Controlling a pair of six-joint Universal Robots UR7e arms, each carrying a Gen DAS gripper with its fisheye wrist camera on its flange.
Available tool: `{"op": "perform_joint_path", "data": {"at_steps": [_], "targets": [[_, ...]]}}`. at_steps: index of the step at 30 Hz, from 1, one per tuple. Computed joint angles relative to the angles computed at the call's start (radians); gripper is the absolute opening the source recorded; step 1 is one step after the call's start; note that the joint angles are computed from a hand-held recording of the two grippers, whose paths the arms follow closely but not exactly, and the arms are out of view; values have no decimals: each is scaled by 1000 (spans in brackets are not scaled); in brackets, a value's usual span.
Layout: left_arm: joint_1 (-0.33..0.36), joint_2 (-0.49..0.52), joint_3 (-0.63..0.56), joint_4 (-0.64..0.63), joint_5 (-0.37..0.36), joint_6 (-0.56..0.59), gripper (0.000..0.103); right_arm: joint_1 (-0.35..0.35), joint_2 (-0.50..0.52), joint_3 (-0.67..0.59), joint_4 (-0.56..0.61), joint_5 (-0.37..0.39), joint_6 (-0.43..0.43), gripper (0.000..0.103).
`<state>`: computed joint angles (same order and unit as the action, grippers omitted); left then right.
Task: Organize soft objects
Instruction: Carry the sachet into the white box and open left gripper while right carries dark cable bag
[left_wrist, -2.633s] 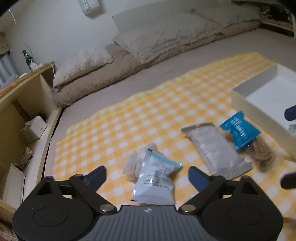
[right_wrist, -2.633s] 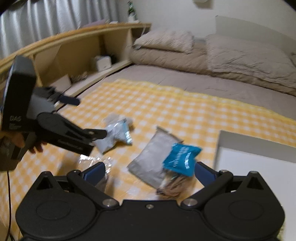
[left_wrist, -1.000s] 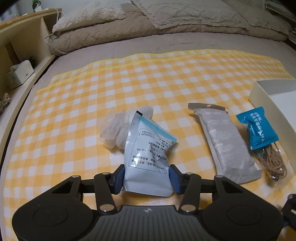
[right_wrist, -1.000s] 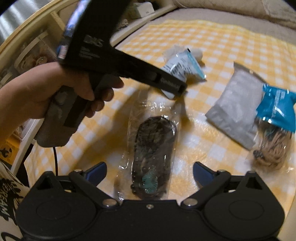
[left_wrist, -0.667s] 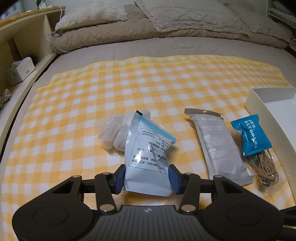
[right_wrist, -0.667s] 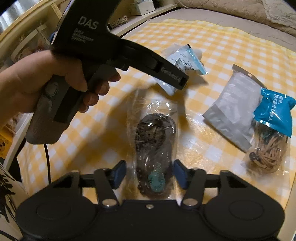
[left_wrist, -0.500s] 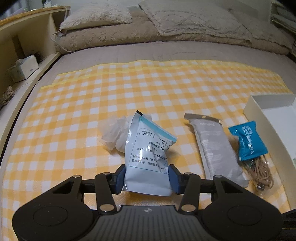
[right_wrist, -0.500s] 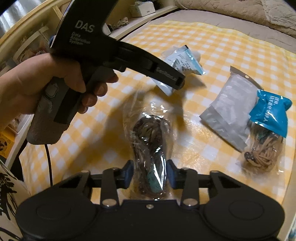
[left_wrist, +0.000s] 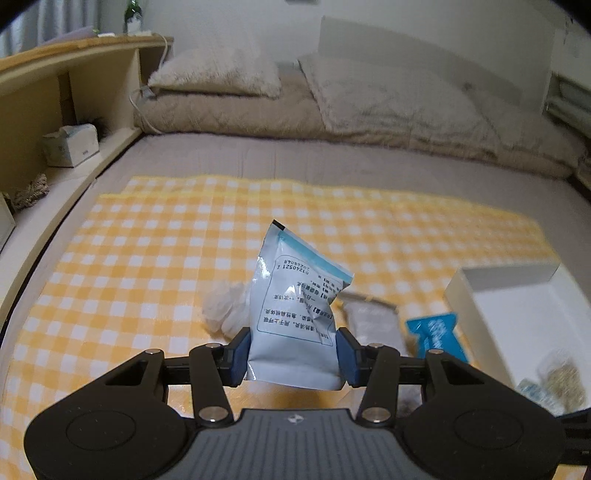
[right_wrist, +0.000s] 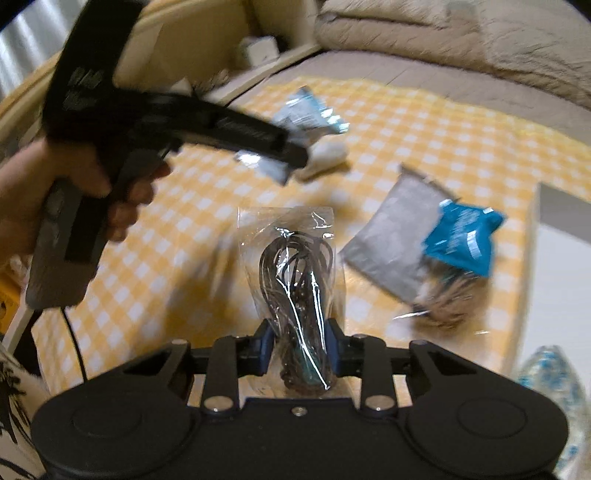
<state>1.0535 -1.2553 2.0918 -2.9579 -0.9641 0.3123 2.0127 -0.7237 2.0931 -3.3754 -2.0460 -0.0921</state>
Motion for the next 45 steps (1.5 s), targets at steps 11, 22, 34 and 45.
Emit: {"op": "perform_joint_path", "data": {"at_steps": [11,22,34,45], "targets": [[-87,-52,70,-89,-26,-69,49,17,-119,106,-184,-121,1,31],[-158,-26,118,-92,-99,-176,49,15,-257,224,-330,-236,15,31],[-205,94,120,-91,-190,-319,49,-18,-368,341,-409,-344,49,31],[-181,213,90,-66,-282,-451,50,-85,-454,423,-349,-384,118,31]]}}
